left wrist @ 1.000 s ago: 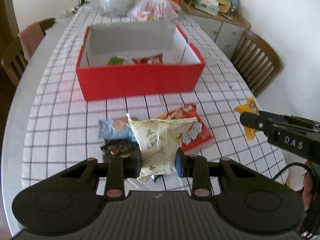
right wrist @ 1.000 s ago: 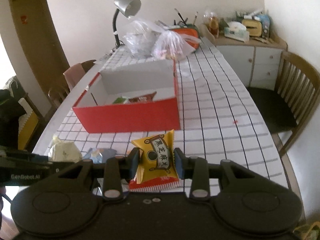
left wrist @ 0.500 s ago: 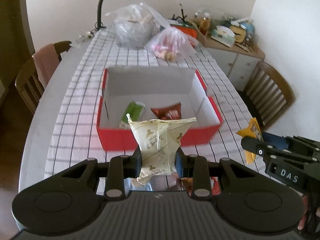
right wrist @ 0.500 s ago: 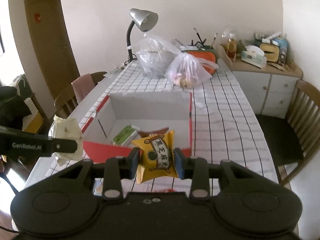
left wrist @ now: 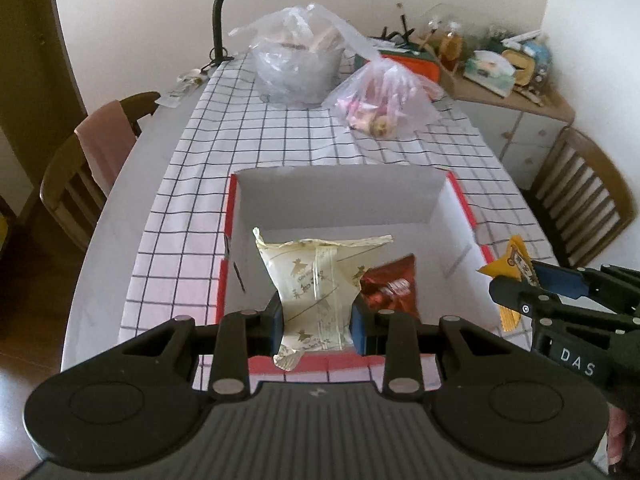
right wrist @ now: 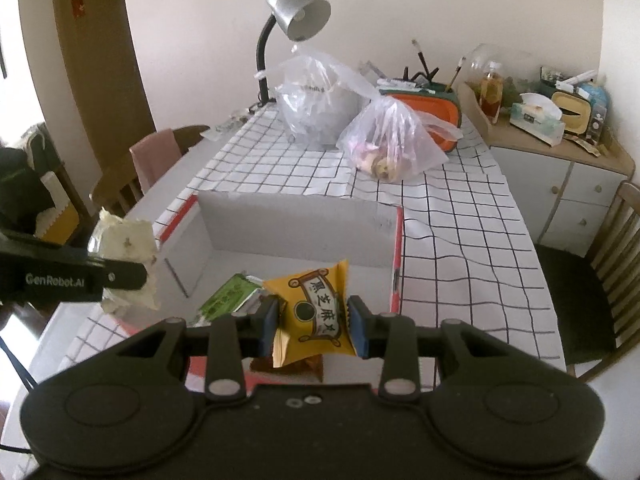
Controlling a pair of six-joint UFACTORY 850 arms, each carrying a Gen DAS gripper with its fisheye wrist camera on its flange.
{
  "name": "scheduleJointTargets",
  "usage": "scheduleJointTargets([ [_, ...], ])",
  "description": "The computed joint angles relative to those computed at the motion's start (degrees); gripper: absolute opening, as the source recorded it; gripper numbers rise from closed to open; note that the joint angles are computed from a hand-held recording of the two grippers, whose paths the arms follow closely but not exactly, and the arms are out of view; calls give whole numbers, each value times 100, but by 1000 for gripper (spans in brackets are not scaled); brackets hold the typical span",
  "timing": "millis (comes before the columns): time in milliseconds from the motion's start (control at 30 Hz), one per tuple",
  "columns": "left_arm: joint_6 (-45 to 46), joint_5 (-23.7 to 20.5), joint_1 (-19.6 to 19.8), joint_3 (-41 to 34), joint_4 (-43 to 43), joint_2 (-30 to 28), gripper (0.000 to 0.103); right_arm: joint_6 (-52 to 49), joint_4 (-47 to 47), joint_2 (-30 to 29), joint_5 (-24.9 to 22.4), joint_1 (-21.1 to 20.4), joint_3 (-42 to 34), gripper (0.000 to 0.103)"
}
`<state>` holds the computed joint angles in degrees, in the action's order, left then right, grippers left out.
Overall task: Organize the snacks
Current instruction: 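Carry the bread bag and yellow pouch into the red box and release them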
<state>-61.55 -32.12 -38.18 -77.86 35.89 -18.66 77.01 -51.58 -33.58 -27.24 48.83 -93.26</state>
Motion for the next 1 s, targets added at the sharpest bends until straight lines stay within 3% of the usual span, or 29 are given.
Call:
scheduleJointTargets([
  [533,1423,-607,481,-1285,-1108,-1413,32,-2451,2217,-1359,-371,-347,-1479,35],
  [1000,1944,-1056,544,-1736,-1631,-2001,32,-2915,2648,-1538,-394,-343,-1645,41],
])
